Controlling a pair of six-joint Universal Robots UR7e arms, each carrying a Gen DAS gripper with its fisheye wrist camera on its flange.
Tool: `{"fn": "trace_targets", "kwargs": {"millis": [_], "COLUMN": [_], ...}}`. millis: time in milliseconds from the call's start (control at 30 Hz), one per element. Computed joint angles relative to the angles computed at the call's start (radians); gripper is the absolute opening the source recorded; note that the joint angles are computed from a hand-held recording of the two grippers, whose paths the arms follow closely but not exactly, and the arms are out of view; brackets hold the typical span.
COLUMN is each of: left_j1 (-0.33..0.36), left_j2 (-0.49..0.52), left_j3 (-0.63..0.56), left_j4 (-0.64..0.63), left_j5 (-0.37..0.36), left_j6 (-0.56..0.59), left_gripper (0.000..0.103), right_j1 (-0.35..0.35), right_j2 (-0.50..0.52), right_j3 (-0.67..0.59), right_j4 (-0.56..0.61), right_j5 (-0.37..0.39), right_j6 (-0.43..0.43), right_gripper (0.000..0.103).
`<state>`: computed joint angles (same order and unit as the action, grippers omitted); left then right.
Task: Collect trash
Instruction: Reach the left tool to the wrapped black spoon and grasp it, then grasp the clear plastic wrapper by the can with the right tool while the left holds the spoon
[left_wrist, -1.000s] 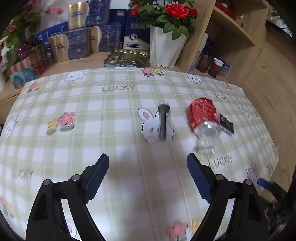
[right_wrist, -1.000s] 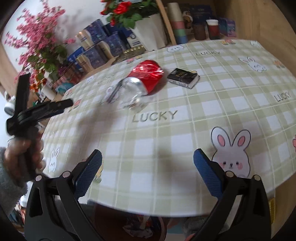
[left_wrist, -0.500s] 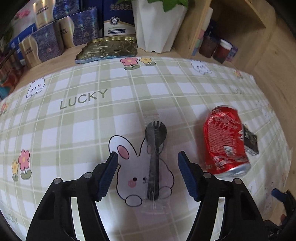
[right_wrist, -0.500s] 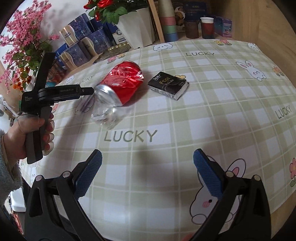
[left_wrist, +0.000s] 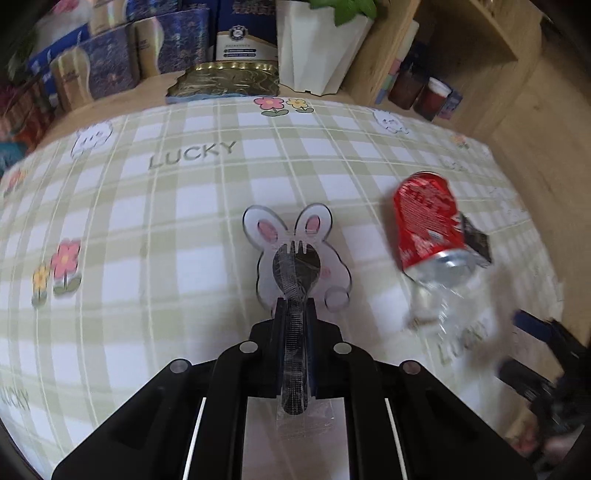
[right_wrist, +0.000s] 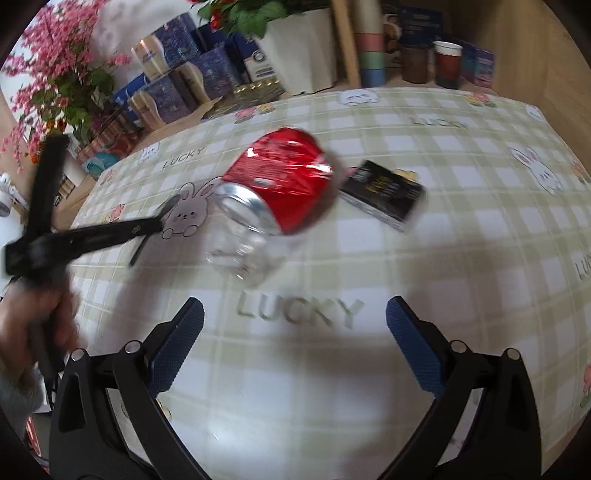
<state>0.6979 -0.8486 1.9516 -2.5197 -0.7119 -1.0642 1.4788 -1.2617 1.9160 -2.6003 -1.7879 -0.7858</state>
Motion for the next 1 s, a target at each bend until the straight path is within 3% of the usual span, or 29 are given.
{"fn": "trace_targets", "kwargs": {"millis": [200, 300, 433, 500, 567, 667, 800, 1000], "left_j1": [-0.116, -0.171, -0.255, -0.286, -0.300, -0.321, -0.367, -0.429], "left_j2": [-0.109, -0.148, -0.196, -0.212, -0.225, -0.233, -0.240, -0.230], "left_j3": [0.191, 0.248, 0.307, 0.328, 0.355, 0.369, 0.386, 0.371], "left_j4": [-0.104, -0.087, 0.011, 0.052, 0.046, 0.094, 0.116, 0.153], "left_j5": [-0.051, -0.048, -0.033, -0.040, -0.051, -0.063, -0.062, -0.078], "left_j6": [-0.159, -0.257, -0.420, -0.482, -0.514, -0.579, -0.647, -0.684], "left_gripper": [0.010, 0.010, 0.010, 0.010, 0.010, 0.010, 0.010, 0.010], "right_j1": [0.064, 0.088, 0.105, 0.102, 0.096, 0.086, 0.076, 0.053], "right_j2": [0.100, 0.145, 0.172, 0.167, 0.152, 0.110, 0.030, -0.107], "right_j3": [-0.029, -0.052, -0.055, -0.044, -0.038, -0.024, 0.019, 0.081], "right_j4": [-0.031, -0.042, -0.067, -0.078, -0.058, -0.017, 0.008, 0.082], "right_j5": [-0.036, -0.072, -0.132, -0.147, -0.133, -0.095, -0.034, 0.036], "right_j6": [0.021, 0.043, 0.072, 0.065, 0.059, 0.043, -0.005, -0.013], "right_gripper": [0.093, 0.080, 0.073, 0.062, 0.051, 0.046, 0.044, 0.044]}}
